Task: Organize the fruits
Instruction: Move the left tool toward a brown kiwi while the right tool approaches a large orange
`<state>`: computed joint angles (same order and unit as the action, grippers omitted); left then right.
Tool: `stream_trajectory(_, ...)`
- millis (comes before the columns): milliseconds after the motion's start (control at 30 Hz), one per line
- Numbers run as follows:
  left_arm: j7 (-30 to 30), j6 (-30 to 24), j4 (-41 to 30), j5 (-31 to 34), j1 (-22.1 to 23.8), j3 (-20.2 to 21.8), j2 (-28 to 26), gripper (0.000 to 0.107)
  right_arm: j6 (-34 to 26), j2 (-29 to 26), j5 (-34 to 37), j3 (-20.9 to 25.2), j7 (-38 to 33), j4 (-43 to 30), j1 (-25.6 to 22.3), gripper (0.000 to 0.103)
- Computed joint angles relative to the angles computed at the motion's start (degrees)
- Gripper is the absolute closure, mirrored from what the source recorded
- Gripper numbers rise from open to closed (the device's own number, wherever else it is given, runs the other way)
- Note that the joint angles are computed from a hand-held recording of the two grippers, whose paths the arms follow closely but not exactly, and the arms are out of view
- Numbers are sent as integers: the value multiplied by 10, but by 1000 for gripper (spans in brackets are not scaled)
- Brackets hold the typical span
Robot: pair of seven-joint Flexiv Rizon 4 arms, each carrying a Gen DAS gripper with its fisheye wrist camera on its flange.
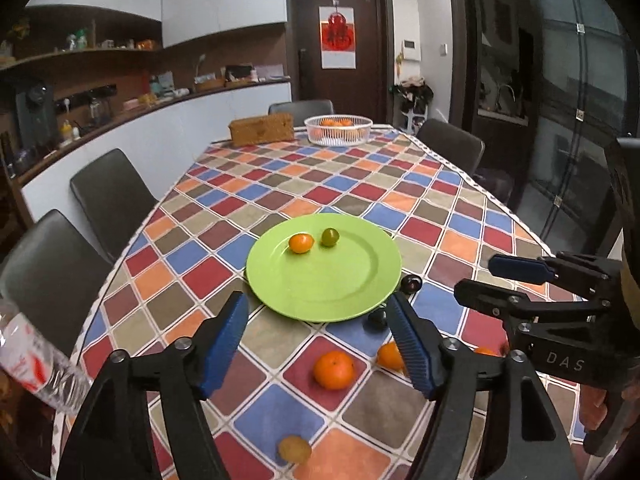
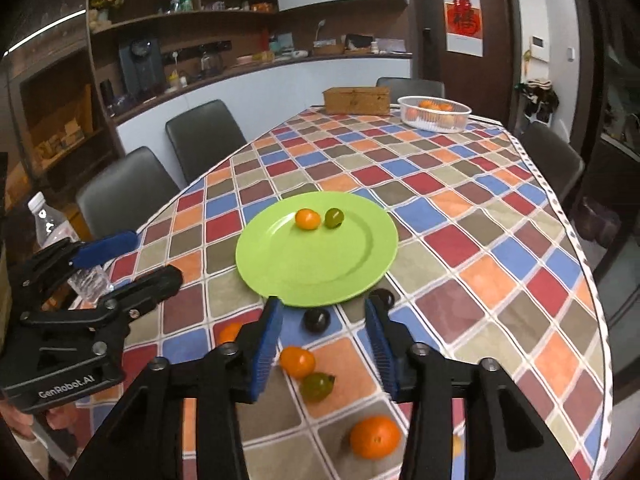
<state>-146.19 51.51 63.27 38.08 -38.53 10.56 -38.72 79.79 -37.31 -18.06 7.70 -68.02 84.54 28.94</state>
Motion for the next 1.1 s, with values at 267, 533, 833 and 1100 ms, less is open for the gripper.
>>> stream_trajectory(267, -76, -47, 44, 55, -46, 9, 28, 18, 82, 55, -21, -78, 84, 114, 48, 36)
stream_trajectory(533, -167, -62, 86, 97, -61, -5, 48, 18, 132, 92, -84, -228, 198, 218, 153, 35)
stream_trajectory(833, -176, -62, 117, 47, -23, -45, 45, 18, 110, 88, -72, -213, 238, 239, 146, 35)
stream_trajectory(1100, -155, -73, 109, 9, -11, -42, 23, 19, 41, 68, -100, -152, 272, 205, 90, 35)
